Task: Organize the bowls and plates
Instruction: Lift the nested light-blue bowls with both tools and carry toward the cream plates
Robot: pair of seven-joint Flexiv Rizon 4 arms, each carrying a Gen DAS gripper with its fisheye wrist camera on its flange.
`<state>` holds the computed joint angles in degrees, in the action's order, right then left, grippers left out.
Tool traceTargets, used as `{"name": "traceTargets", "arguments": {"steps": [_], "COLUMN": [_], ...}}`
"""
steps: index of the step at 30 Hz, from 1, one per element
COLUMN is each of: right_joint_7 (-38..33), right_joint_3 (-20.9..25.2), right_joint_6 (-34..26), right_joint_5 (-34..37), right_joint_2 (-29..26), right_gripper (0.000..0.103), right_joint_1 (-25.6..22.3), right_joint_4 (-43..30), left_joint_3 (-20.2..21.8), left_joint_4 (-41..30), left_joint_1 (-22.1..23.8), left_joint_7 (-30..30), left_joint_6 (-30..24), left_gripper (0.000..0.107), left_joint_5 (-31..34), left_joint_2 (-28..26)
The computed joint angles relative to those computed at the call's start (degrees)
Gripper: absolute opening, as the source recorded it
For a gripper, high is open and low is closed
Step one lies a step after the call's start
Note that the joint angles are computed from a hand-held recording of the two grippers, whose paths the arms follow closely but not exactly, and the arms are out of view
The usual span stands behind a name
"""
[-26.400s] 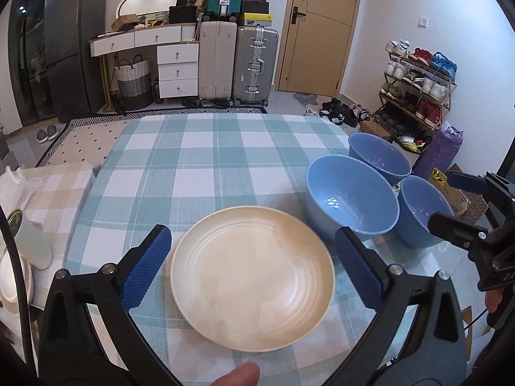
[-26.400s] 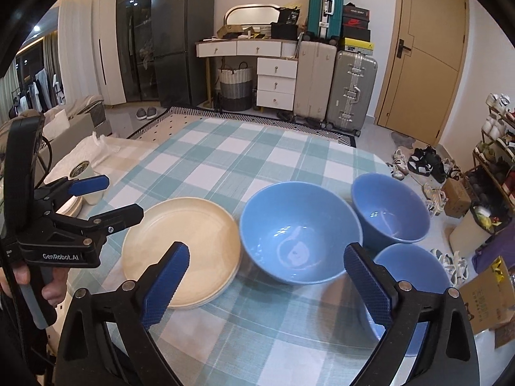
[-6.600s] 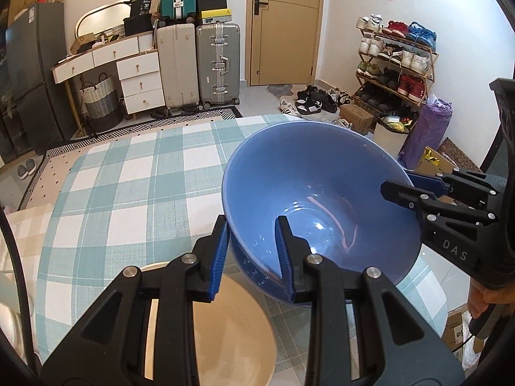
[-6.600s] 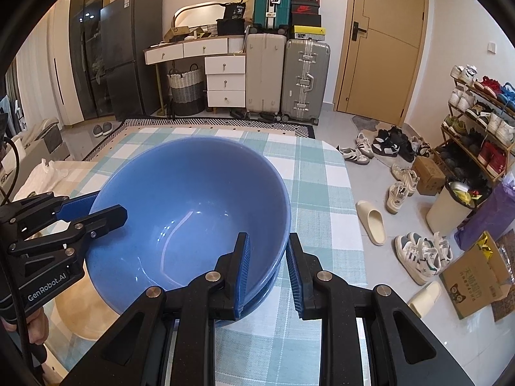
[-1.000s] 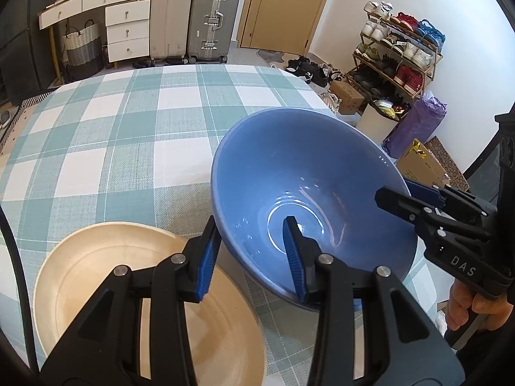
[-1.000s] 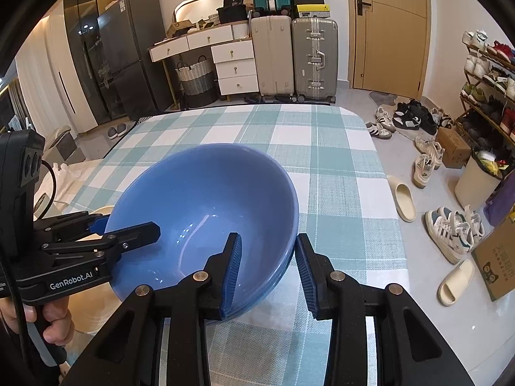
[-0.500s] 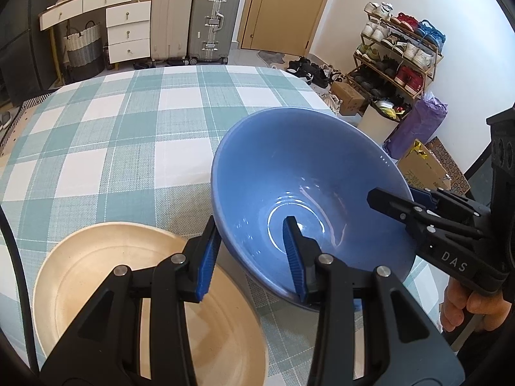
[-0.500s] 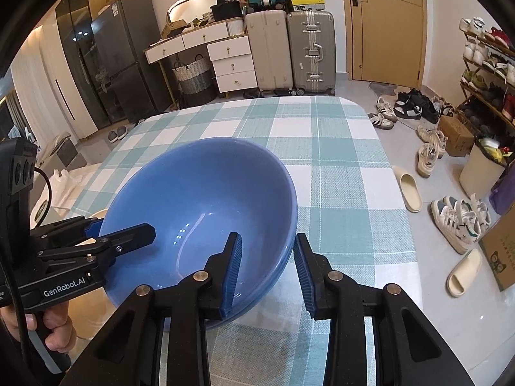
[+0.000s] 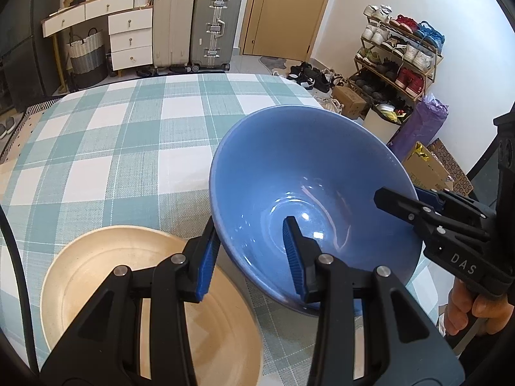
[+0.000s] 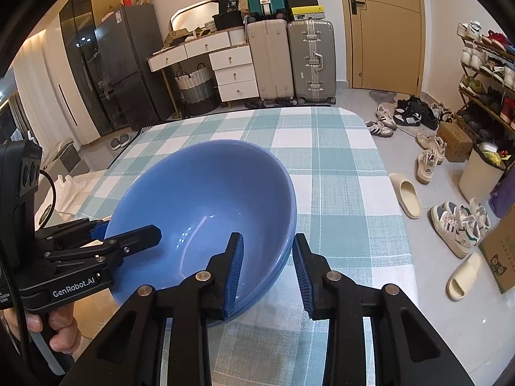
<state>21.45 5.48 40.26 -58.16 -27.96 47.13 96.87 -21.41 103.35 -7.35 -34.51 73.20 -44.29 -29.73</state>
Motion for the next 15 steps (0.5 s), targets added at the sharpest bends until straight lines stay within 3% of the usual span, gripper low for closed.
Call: {"name": "traceTargets", "arguments": {"steps": [8,15], "right_joint_7": [0.0,-0.4], "right_joint_3": [0.4,0.8], "right_joint_6": [-2.9,-5.3], "right_joint_5": [-1.1,-1.8], "right_joint_2": [1.0,1.2], "right_gripper": [0.032,0.032], "right_joint_1": [1.1,2.2], "right_joint_4": [-0.8,-2.3], "left_joint_3": [-2.2,-1.0], "left_joint_4": [2.9,5.0], "left_joint_1": [1.4,0.4], "left_joint_7": [4.3,9.0], "left_joint_6": [1.6,1.3], "left_gripper": [0.036,0.036], "left_joint_5": [-5.2,-11.6], "left_joint_2": [3.1,6.4]}}
